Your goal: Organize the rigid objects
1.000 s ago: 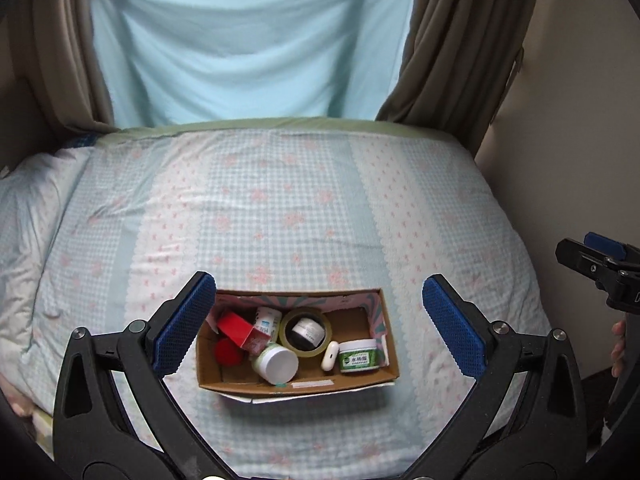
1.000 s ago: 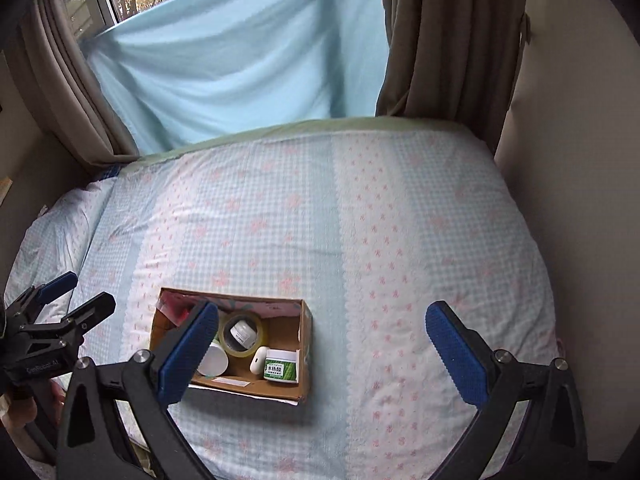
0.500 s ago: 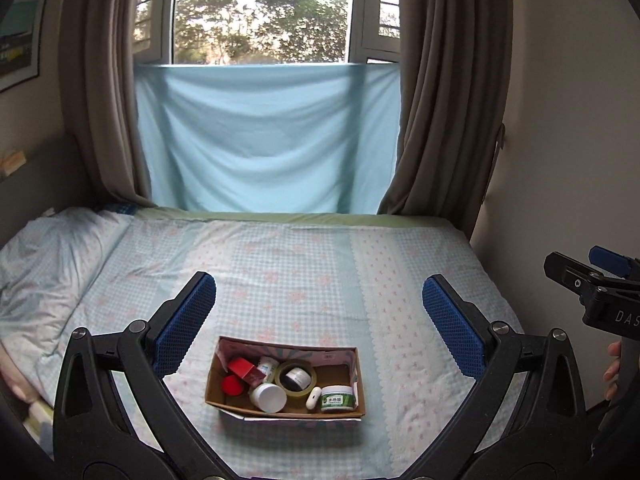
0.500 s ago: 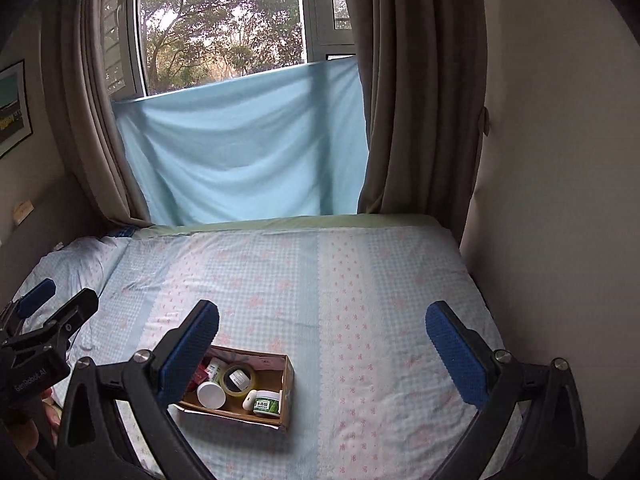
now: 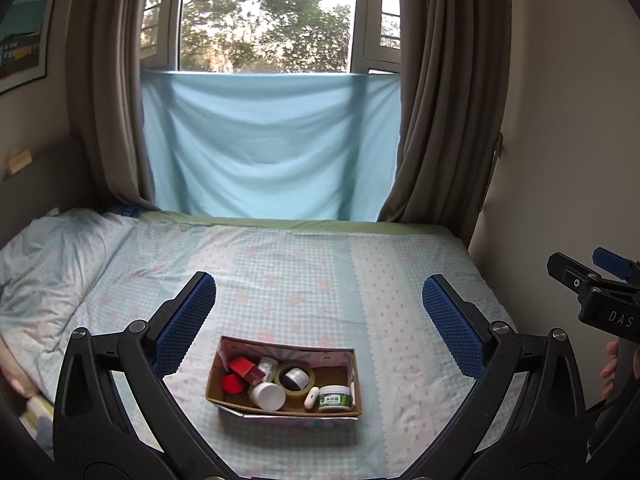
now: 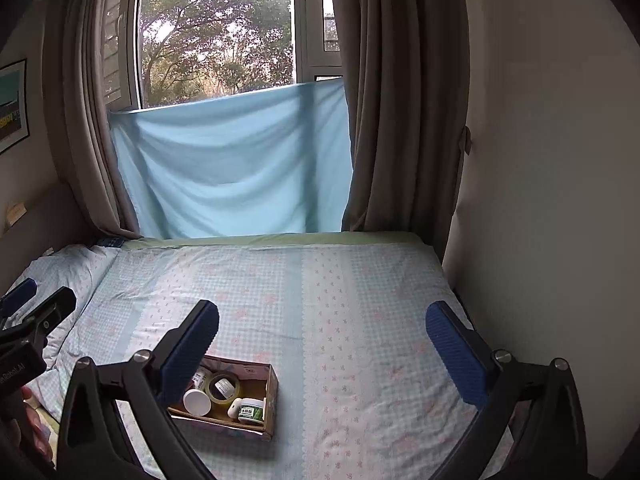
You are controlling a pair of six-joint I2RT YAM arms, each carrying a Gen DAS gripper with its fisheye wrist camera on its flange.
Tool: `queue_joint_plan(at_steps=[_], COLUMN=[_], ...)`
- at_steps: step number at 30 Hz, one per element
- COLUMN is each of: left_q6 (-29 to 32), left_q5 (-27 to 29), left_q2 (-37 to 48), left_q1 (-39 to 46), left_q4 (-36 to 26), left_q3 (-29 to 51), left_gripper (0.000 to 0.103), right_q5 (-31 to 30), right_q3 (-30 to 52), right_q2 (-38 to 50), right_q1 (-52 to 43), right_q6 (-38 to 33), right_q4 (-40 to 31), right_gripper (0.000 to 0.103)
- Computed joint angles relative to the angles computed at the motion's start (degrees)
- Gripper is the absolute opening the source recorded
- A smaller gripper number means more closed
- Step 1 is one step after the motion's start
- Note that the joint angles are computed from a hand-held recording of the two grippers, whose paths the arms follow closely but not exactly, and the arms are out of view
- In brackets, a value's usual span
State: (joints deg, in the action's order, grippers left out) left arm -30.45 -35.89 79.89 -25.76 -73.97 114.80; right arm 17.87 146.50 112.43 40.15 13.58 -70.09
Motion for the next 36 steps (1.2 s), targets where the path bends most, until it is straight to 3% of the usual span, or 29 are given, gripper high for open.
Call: queue_joint_plan(at_steps=[16, 36], left_q6=[1.8, 3.38], left_q5=[0.74, 0.02], left_q2=[-0.15, -1.12], left_q1=[0.64, 0.86], left_q4=[0.41, 2.53], left_q3=[0.36, -1.29], left_gripper=[0.103, 0.103], right_q5=[0.44, 0.9], right_q3=[-0.65, 6.81], right_q2=[-0.19, 3.79], right_q1=[0.35, 0.78], right_q6=[-0.16, -0.17], right_q4=[1.17, -2.67], right_gripper=[0.103, 0.103])
